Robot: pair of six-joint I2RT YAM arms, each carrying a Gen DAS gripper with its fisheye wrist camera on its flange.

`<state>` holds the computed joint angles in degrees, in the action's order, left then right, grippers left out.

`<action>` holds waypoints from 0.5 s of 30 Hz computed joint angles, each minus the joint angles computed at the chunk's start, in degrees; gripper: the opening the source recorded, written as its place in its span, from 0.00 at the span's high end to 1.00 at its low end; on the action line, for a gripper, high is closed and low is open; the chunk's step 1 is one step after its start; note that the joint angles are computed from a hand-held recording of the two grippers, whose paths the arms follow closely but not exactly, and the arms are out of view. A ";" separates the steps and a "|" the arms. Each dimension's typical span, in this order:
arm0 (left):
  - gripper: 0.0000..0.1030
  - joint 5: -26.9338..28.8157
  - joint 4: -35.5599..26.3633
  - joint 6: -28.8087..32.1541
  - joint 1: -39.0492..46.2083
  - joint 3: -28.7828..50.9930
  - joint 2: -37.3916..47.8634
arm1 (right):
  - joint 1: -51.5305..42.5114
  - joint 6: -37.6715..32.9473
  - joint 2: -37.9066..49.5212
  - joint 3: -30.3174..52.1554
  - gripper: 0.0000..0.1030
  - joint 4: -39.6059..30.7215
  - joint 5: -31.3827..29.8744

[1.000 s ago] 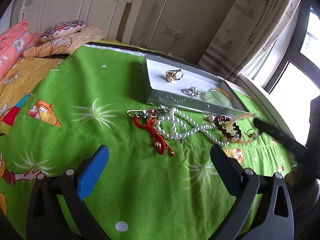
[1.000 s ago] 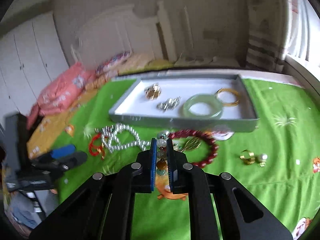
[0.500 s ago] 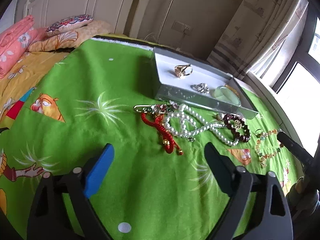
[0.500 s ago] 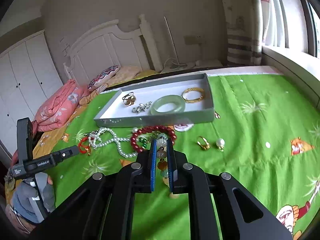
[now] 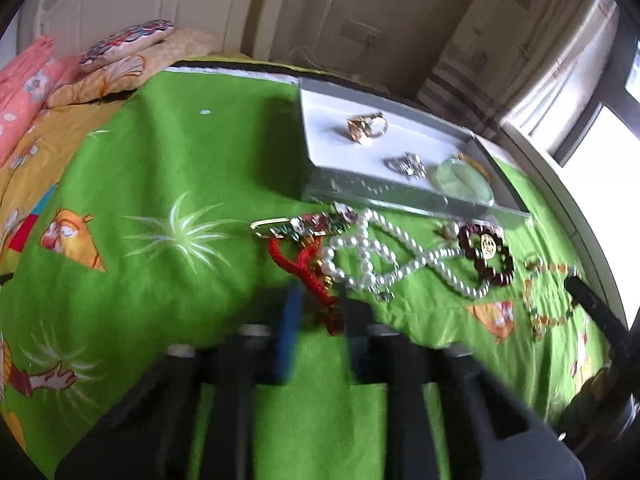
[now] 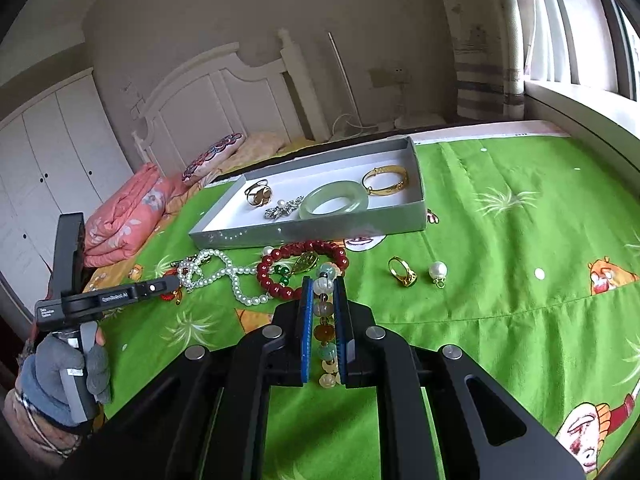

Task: Organize jewelry
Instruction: 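Lift the bead bracelet with the right tool while the left tool grasps the red string bracelet, then carry both bracelets over the tray and lower them inside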

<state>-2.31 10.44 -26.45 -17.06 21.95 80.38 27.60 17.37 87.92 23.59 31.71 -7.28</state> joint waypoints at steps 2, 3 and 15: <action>0.93 -0.20 0.39 -0.40 -0.46 -1.65 -2.18 | -0.04 -0.09 -0.05 -0.20 0.90 0.33 -0.09; 0.95 -0.15 0.54 -0.61 -0.49 -2.62 -3.53 | 0.00 -0.10 -0.05 -0.22 0.90 0.34 0.01; 0.95 -2.06 -7.30 -0.83 -1.23 -7.51 -21.78 | 0.52 -0.27 -0.45 -0.08 0.90 0.01 0.54</action>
<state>-4.36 3.14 -27.28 -18.30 14.44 58.60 28.13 17.10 87.47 23.51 31.72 -6.75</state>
